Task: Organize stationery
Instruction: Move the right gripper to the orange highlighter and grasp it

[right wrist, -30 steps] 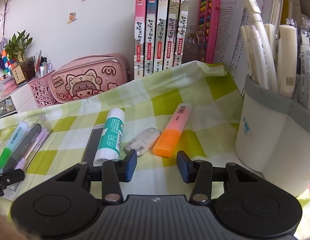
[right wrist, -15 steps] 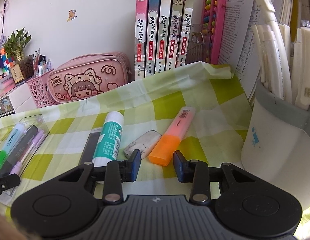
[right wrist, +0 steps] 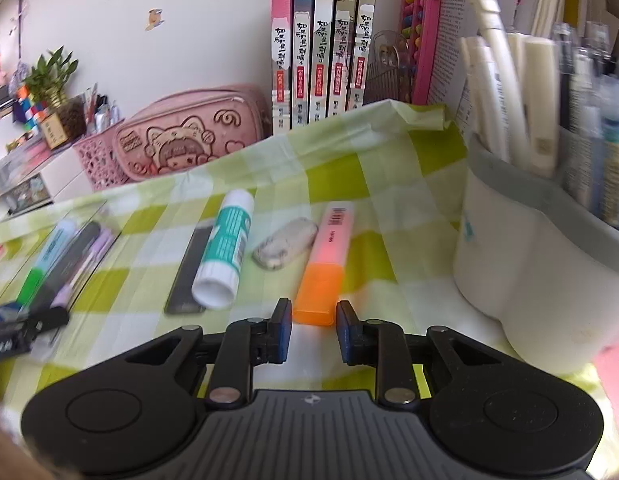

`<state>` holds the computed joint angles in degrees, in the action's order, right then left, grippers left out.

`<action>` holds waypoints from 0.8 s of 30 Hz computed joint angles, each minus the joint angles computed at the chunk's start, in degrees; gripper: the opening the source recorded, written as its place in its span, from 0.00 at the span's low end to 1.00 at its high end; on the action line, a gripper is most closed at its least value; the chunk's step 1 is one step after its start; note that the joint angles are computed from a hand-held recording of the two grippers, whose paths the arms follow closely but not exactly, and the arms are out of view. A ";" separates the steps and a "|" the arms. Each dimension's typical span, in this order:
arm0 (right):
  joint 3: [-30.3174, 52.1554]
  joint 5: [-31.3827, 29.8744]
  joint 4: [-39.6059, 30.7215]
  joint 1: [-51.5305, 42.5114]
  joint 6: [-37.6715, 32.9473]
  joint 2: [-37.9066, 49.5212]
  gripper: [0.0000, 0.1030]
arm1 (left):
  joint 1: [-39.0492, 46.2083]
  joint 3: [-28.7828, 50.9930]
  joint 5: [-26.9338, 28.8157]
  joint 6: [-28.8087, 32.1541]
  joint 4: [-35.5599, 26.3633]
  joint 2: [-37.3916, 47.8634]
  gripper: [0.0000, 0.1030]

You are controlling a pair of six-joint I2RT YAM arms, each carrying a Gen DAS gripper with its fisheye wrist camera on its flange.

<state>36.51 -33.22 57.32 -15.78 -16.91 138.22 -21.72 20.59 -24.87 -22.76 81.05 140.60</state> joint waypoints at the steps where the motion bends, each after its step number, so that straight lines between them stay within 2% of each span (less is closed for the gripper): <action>1: -0.23 -0.85 -1.74 -0.81 -1.48 -0.70 0.55 | 0.00 0.00 0.00 0.00 0.00 0.00 0.75; 3: -0.51 -2.22 -4.90 -2.09 -3.76 -2.17 0.55 | 0.03 -0.02 0.04 0.00 0.08 0.03 0.75; 6: -0.32 -3.26 -5.38 -2.41 -3.33 -2.98 0.58 | 0.03 -0.03 0.04 0.01 0.10 0.05 0.75; 15: 8.78 3.18 -13.81 2.87 1.36 -2.59 0.59 | 0.07 -0.07 0.10 0.01 0.26 0.11 0.75; 24: 10.30 6.42 -14.44 4.84 0.32 -2.36 0.56 | 0.09 -0.16 0.17 0.00 0.43 0.15 0.75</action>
<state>46.81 -26.80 42.88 -10.94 -16.59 135.85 -21.62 20.43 -24.70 -22.76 81.48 140.74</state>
